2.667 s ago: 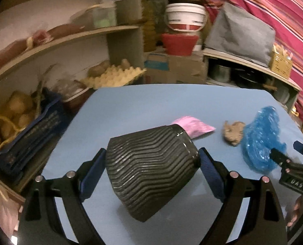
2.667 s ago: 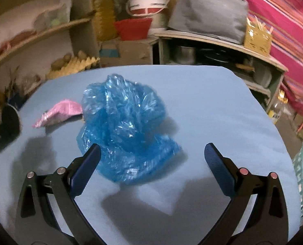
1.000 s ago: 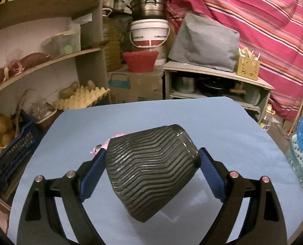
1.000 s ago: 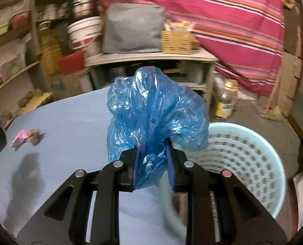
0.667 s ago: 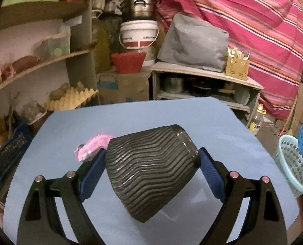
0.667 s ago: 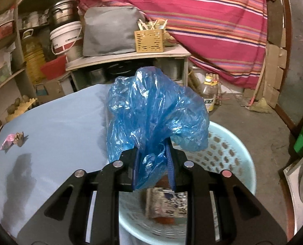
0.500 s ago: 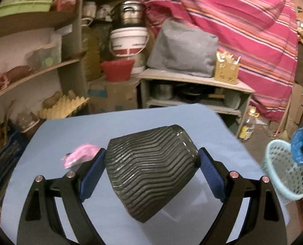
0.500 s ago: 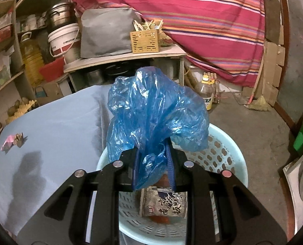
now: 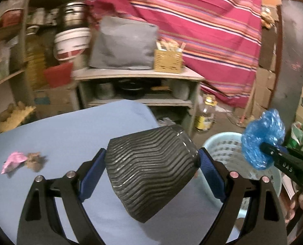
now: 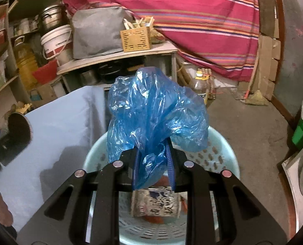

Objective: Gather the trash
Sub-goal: 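Carry the black pot and blue bag over the basket and open both tools, then move both open tools back over the table toward the pink wrapper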

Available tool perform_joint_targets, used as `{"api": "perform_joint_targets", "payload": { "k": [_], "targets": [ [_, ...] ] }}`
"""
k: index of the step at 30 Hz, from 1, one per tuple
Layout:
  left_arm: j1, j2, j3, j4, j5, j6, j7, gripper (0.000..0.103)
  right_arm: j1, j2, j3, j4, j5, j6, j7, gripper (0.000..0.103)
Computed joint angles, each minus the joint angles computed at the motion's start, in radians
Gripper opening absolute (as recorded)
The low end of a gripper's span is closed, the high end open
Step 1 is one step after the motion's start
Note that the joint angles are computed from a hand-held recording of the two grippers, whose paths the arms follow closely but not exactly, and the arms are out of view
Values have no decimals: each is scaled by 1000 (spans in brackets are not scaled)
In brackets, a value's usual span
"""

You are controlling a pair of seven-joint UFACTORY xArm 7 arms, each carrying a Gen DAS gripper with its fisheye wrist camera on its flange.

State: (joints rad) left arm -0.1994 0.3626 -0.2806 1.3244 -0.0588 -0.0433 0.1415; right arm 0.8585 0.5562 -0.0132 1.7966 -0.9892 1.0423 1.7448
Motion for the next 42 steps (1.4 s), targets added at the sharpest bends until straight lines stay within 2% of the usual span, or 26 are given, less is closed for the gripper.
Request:
{"api": "perform_joint_targets", "payload": {
  "k": [4, 7, 11, 17, 20, 24, 26, 29, 31, 33, 37, 38, 42],
  "targets": [
    [-87, 46, 46, 65, 34, 15, -14, 87, 0, -41, 1, -56, -5, 39, 28, 23],
    [-114, 85, 34, 121, 46, 37, -10, 87, -20, -78, 15, -118, -14, 21, 71, 23],
    [-99, 132, -28, 183, 36, 83, 30, 87, -43, -105, 37, -166, -21, 12, 102, 23],
    [-155, 175, -7, 253, 17, 138, 41, 87, -71, -145, 61, -231, -42, -12, 162, 23],
    [-142, 193, -35, 283, -8, 184, 70, 88, -83, -153, 72, -245, -42, -16, 173, 23],
    [-165, 194, -8, 296, -30, 205, 62, 88, -93, -158, 80, -257, -43, -25, 182, 23],
    [-151, 188, -24, 292, -49, 215, 76, 89, -95, -155, 82, -254, -44, -28, 179, 23],
    [-155, 166, -9, 269, -56, 205, 79, 89, -97, -145, 82, -239, -39, -34, 163, 24],
    [-155, 146, 4, 242, -55, 184, 77, 89, -99, -134, 81, -223, -33, -44, 151, 31],
    [-134, 121, 5, 207, -62, 163, 79, 89, -84, -108, 75, -181, -22, 0, 130, 70],
    [-93, 89, 7, 172, -78, 156, 77, 89, -61, -67, 60, -116, -2, 45, 104, 79],
    [-74, 78, 5, 157, -85, 148, 81, 89, -55, -58, 56, -103, 3, 58, 99, 85],
    [-9, 26, 14, 85, -104, 119, 98, 89, -16, 3, 34, 1, 12, 137, 55, 96]
  ]
}}
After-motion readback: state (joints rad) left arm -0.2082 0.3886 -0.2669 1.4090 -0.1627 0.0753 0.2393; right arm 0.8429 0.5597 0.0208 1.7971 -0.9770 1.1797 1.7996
